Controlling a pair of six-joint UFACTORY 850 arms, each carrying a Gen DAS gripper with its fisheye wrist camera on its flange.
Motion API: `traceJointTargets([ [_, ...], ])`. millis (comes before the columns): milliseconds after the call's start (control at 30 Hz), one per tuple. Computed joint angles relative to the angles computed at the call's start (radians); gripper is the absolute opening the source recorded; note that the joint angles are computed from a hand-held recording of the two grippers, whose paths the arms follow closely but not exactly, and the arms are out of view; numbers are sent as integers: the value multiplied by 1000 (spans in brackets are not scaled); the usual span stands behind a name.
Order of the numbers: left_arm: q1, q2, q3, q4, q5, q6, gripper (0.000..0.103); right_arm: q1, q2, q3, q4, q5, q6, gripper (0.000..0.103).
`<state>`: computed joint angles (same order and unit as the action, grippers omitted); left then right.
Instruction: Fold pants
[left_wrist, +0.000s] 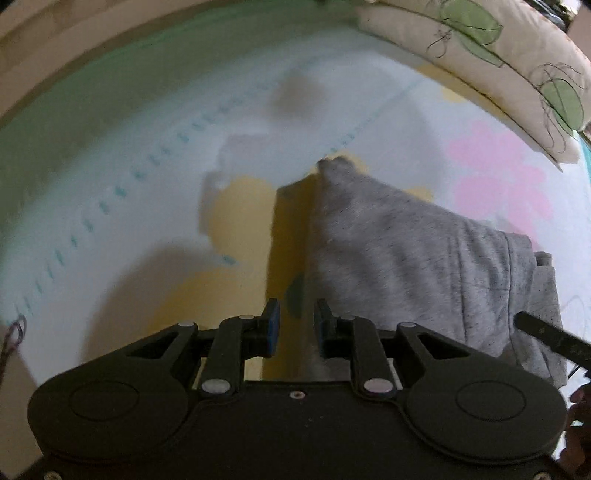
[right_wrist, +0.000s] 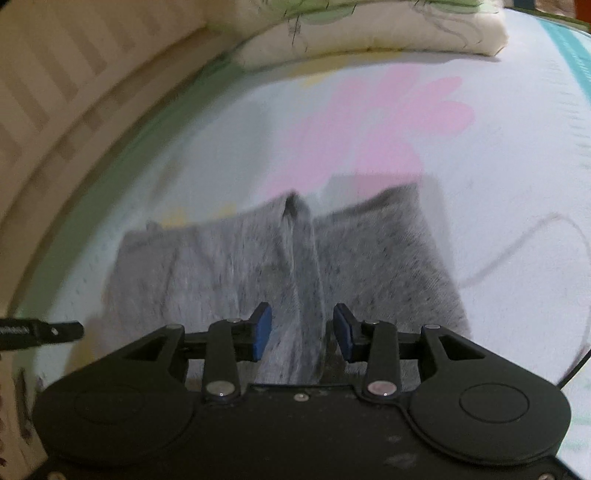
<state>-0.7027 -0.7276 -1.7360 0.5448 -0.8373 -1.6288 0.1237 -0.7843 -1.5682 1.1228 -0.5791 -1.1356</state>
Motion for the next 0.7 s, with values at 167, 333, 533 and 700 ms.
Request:
traceJointTargets([
  [167, 2, 15, 21, 9, 46, -18, 28, 11, -19, -18, -48, 14, 73, 42],
  [333, 8, 31, 60, 2, 69, -27, 28, -5, -18, -12, -34, 35, 137, 42],
  [533, 18, 45, 86, -36, 84, -41, 28, -8, -75, -85, -84, -116, 178, 47],
  [700, 22, 45, 89, -39, 90, -45, 28, -29, -117, -133, -30, -255, 183, 41],
])
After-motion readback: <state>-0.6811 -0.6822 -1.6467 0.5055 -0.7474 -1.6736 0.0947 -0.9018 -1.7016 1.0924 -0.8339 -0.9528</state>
